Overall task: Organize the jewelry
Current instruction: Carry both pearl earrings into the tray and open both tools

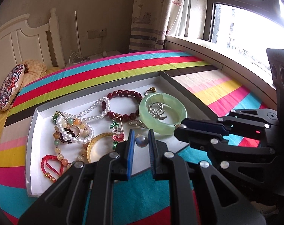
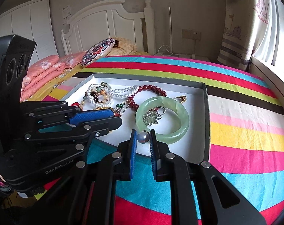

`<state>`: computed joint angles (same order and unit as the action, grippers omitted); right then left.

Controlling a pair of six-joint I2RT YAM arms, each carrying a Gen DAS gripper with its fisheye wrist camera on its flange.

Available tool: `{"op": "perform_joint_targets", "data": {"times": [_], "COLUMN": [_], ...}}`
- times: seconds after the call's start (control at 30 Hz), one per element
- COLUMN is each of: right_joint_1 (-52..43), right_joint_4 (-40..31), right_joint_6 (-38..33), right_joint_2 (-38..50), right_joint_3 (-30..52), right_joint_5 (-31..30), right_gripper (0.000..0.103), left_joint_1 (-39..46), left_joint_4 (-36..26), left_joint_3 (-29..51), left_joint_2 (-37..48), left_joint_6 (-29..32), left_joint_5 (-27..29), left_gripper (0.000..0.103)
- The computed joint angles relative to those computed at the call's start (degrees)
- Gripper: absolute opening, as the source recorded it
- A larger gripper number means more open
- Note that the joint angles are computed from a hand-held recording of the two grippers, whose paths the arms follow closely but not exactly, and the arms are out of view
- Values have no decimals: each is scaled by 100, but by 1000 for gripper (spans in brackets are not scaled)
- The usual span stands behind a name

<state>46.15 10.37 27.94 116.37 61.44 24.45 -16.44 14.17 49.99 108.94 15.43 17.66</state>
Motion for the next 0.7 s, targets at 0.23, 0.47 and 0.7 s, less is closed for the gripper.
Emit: {"op": "perform_joint_targets", "data": {"times": [0.23, 0.47, 0.7], "right_joint_1": [-35, -78, -141], "right_joint_4": [-106, -160, -4], "right_joint_6": [4, 47, 207], "right_joint_2": [84, 83, 30], "right_joint_3": [134, 159, 19], "right_joint_5": [-46, -139, -193], "right_gripper": [14, 14, 16], "left_joint_1": [-28, -53, 19], "left_joint_4": [-143, -233, -286], "left_joint_3": [190, 308, 363], "left_joint_2": [137, 233, 273], "left_joint_6": [-111, -187, -307], "left_joint_5": [-115, -209, -164], "left_gripper": [14, 15, 27]}}
